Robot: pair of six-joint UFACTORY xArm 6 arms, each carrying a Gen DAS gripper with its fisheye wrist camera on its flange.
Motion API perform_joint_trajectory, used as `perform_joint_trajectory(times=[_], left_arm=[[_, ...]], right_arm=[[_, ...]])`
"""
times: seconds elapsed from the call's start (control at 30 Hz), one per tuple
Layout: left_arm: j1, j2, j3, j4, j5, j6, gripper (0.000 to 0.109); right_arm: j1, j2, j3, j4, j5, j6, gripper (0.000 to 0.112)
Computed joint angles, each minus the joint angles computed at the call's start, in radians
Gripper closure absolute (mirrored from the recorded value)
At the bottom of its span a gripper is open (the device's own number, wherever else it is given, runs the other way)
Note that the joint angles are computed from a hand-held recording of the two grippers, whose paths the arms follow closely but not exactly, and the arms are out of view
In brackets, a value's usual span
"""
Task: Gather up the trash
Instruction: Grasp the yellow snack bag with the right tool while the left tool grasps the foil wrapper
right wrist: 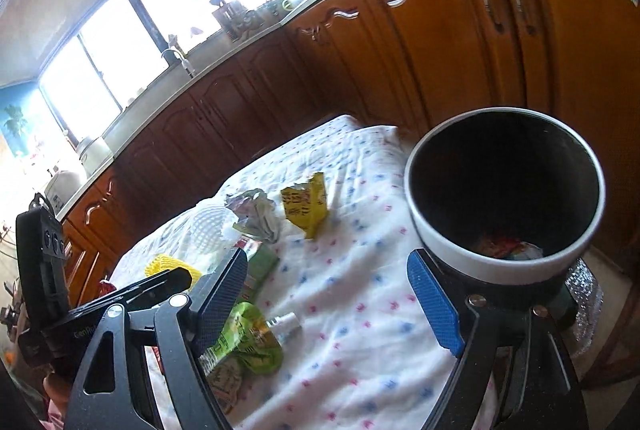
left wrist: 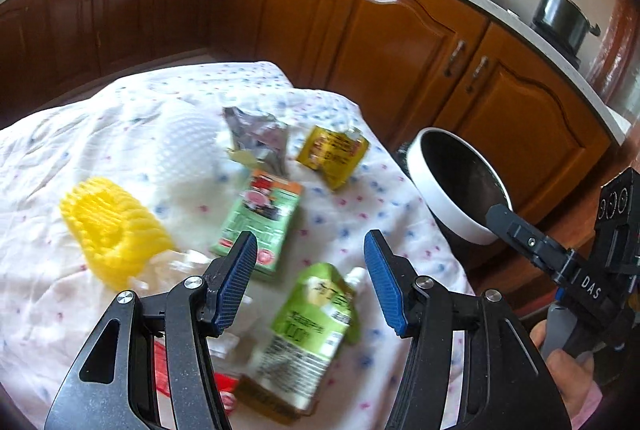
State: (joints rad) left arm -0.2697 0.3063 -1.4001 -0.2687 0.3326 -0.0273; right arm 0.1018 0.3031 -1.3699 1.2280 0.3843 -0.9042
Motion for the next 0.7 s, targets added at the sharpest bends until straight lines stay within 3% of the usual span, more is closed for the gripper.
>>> perform_joint_trajectory(times=[0.3, 0.43, 0.7], left_arm=[[0.047, 0.101, -0.157, 0.05, 0.082, -0.053, 0.052], [0.057, 0.194, -0.287, 0.147, 0.138, -0.16, 0.052], [0.056, 0.427, -0.647, 0.308, 0.342, -0.311, 0.052]], right_arm=[[0.03, 0.127, -0.155, -0.11, -0.002, 0.09, 0.029], [0.032, 0.206, -0.25, -0.182, 0.016, 0.162, 0.03], [0.025, 0.372, -0.467, -0.348, 0.113, 0.327, 0.059]])
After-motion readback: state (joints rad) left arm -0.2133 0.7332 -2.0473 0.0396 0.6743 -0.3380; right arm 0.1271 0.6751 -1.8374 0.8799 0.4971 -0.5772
